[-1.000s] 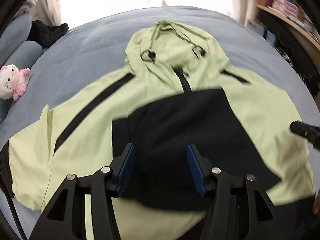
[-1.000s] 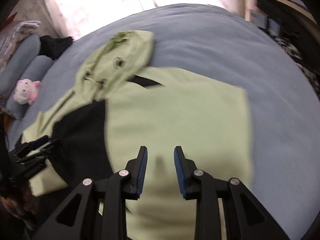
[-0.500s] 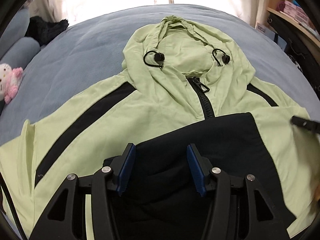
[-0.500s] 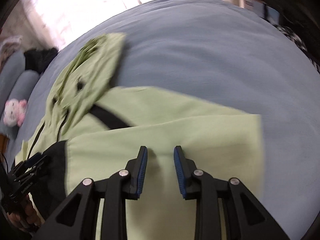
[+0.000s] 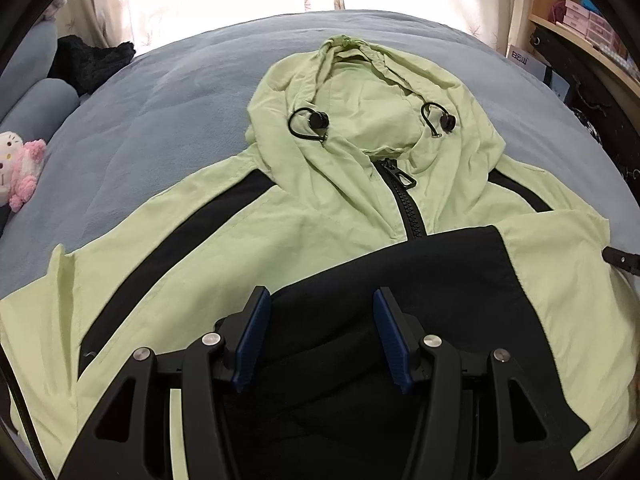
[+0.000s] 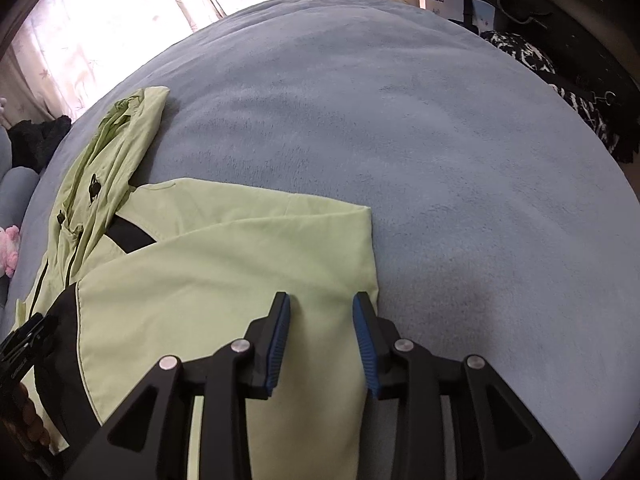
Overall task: Fold large clothes
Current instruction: 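Lay the held sleeve flat across the chest and open the left gripper, then move the left gripper to the other black sleeve cuff and grasp it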
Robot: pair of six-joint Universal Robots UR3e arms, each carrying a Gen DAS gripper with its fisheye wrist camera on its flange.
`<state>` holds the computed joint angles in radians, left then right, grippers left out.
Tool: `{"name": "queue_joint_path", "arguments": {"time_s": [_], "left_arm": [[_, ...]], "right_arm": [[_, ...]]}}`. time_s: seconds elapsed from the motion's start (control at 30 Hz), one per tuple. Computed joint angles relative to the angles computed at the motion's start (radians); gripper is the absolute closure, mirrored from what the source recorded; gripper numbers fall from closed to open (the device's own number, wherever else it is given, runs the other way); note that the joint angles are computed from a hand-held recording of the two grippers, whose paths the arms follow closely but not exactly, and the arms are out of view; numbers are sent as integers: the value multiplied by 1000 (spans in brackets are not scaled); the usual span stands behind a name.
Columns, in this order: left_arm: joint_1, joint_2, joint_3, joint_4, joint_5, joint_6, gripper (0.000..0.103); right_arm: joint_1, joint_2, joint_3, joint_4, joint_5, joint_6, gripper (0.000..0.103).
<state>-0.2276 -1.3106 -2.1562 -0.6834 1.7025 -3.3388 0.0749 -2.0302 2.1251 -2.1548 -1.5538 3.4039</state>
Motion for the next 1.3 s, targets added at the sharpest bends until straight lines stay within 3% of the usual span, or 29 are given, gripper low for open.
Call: {"name": "queue_joint_path", "arguments": {"time_s": [0.27,0.43,0.57,0.67,0.83,1.03,1.13,1.3], "left_arm": [[-1,249,-41,-218,-7,-45,51],[-53,463,-51,-404,27,-76,50],[-172,586,-22,-567,112,-158,50],[-297,626,13,-668,182,-263,50],[-578,612,92,-840,320,-536,49],[-907,566,207,-1069,435,-916,49],[-1062,539,274,-1193,476,-1104,48],[-1288,514,387,-1439,523,-1421,38]], "right_arm": [[6,-195,-2,189,52,49,70],[99,-332,3,299,48,143,62],[255,-385,-6,349,22,283,62],[484,-322,-25,309,-79,462,62],[852,-181,-81,252,-227,756,61],[1172,37,-212,228,-351,1017,61],[1288,160,-318,241,-397,1092,61],[1400,364,-525,263,-447,1134,61]]}}
